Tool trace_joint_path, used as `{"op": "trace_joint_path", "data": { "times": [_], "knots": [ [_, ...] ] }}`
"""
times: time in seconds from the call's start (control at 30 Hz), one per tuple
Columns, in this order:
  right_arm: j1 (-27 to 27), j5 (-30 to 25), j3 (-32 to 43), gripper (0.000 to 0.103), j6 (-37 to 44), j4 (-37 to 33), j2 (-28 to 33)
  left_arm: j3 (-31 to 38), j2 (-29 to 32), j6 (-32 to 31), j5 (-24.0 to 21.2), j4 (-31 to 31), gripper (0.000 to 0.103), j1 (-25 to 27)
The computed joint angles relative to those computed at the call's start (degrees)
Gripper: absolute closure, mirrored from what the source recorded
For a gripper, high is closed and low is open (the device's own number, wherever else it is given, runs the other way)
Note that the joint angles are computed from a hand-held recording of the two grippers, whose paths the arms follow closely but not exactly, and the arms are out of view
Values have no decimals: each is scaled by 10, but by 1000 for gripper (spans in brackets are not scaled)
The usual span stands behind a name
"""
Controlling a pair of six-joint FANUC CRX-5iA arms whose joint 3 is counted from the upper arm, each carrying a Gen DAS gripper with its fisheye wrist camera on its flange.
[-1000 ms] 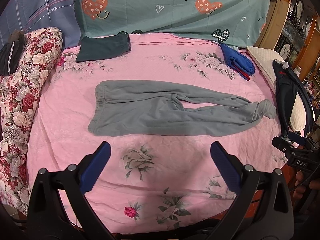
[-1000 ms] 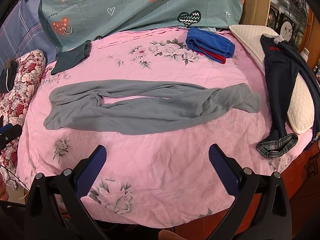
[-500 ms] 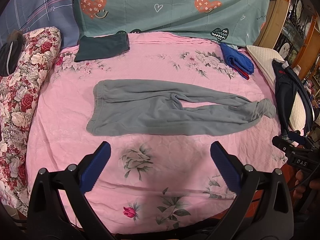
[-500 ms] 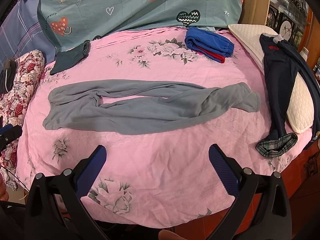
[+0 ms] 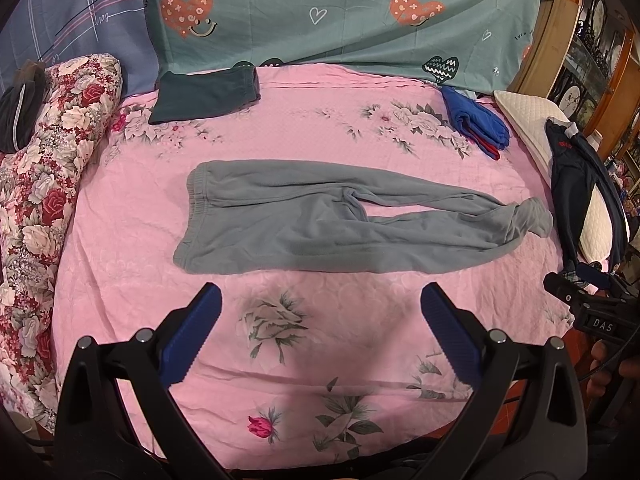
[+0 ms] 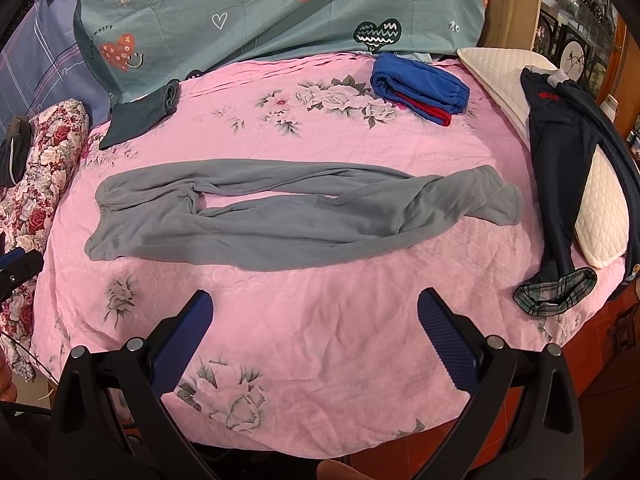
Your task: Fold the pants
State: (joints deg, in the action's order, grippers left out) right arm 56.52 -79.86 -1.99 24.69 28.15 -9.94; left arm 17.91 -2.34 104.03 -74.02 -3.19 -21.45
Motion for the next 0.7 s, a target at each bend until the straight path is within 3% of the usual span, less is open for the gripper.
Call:
{"op": "trace_joint_path", "data": {
  "times": [0.7],
  "knots": [
    [-20,-2,22,1,22,-15,23,21,29,-11,-9,14,2,11]
  ]
}}
